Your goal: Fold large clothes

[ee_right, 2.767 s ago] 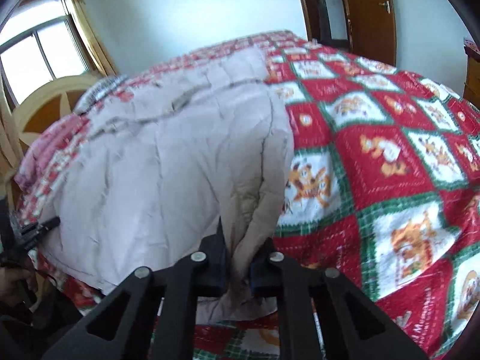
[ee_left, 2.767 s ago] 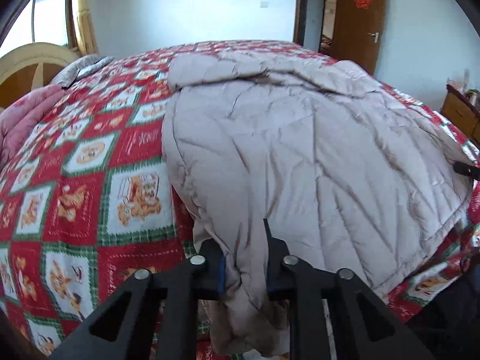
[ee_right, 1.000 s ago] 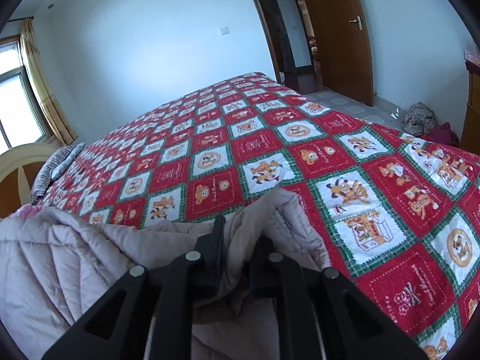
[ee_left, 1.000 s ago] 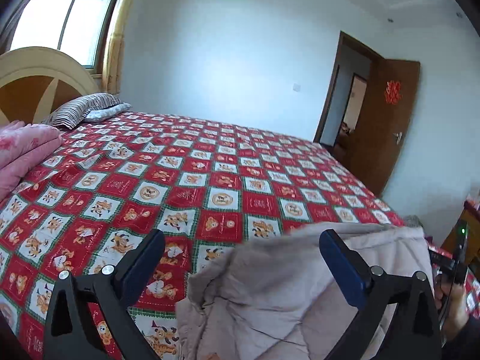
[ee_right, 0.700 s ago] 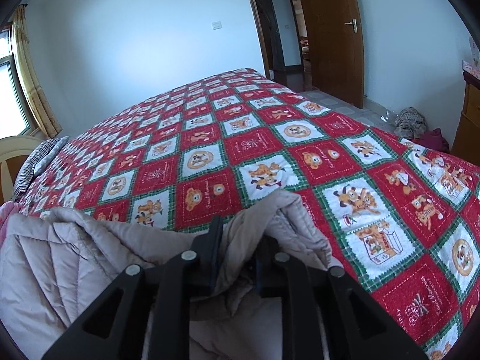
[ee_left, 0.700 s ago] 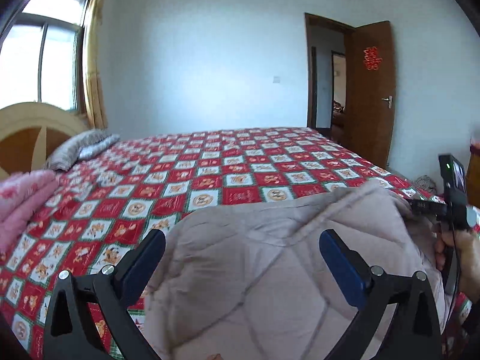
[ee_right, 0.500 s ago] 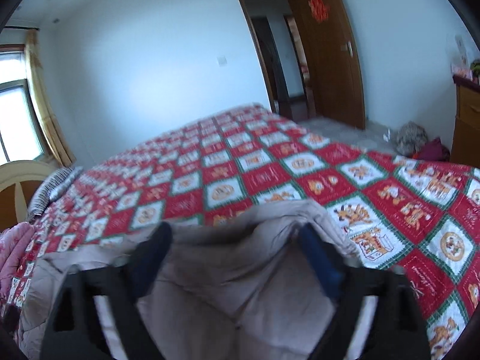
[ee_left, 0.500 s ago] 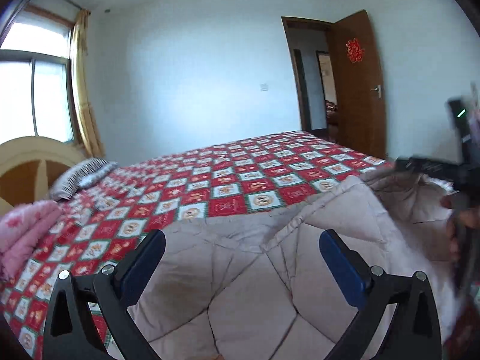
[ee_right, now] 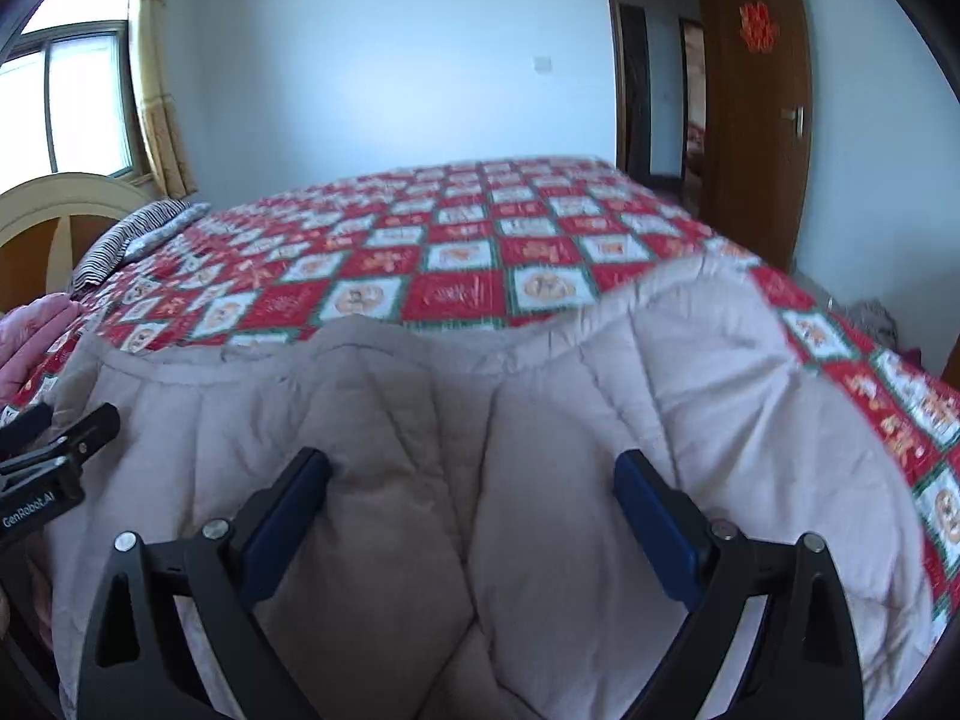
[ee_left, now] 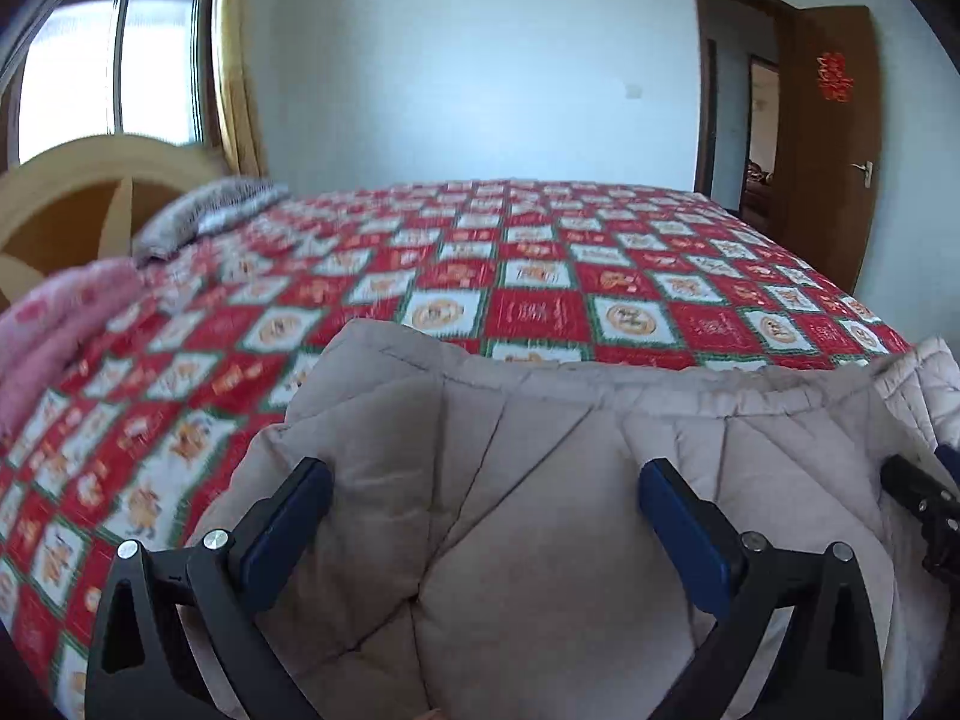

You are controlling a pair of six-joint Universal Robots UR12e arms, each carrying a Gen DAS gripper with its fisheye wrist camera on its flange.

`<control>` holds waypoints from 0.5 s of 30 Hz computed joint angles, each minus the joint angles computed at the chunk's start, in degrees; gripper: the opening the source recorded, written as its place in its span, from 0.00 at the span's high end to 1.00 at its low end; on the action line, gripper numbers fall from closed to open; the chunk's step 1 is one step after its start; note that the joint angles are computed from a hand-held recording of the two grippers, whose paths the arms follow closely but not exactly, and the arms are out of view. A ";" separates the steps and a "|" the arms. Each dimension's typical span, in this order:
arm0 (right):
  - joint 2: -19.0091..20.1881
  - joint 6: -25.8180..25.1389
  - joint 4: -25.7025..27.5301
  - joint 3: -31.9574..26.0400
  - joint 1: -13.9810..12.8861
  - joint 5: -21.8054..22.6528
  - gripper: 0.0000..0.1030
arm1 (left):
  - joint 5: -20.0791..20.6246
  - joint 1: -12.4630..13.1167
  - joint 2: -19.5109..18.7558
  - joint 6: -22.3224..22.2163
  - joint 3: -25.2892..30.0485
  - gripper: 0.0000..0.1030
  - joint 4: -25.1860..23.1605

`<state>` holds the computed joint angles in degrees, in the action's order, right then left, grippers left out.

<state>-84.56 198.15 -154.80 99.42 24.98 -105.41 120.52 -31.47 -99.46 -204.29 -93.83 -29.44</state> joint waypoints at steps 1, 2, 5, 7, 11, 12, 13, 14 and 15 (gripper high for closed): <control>0.06 0.56 0.23 0.11 -0.27 0.44 0.05 | -1.17 0.53 -0.10 -0.92 0.05 0.01 -0.64; 0.23 0.71 0.28 0.09 -0.36 0.44 0.05 | -2.35 0.94 -0.16 -1.45 0.01 0.01 -0.76; 0.32 0.80 1.64 -0.02 -0.25 0.17 0.04 | -4.97 1.73 -0.50 -2.17 0.24 0.01 -1.38; 0.28 1.15 1.95 0.11 -0.37 0.51 0.03 | -6.05 2.00 -0.52 -2.42 0.07 0.01 -1.39; 0.15 1.84 2.10 0.43 -0.59 1.27 0.02 | -6.81 2.14 -0.53 -2.54 -0.29 0.01 -1.16; 0.16 1.86 2.16 0.45 -0.59 1.27 0.01 | -6.90 2.18 -0.49 -2.48 -0.42 0.01 -1.06; 0.19 1.92 2.26 0.43 -0.63 1.30 0.01 | -7.07 2.24 -0.47 -2.40 -0.46 0.01 -1.03; 0.22 2.01 2.54 0.38 -0.66 1.36 0.01 | -7.23 2.28 -0.57 -2.50 -0.38 0.01 -1.36; 0.24 2.10 2.90 0.31 -0.68 1.39 0.00 | -7.45 2.32 -0.66 -2.51 -0.28 0.01 -1.69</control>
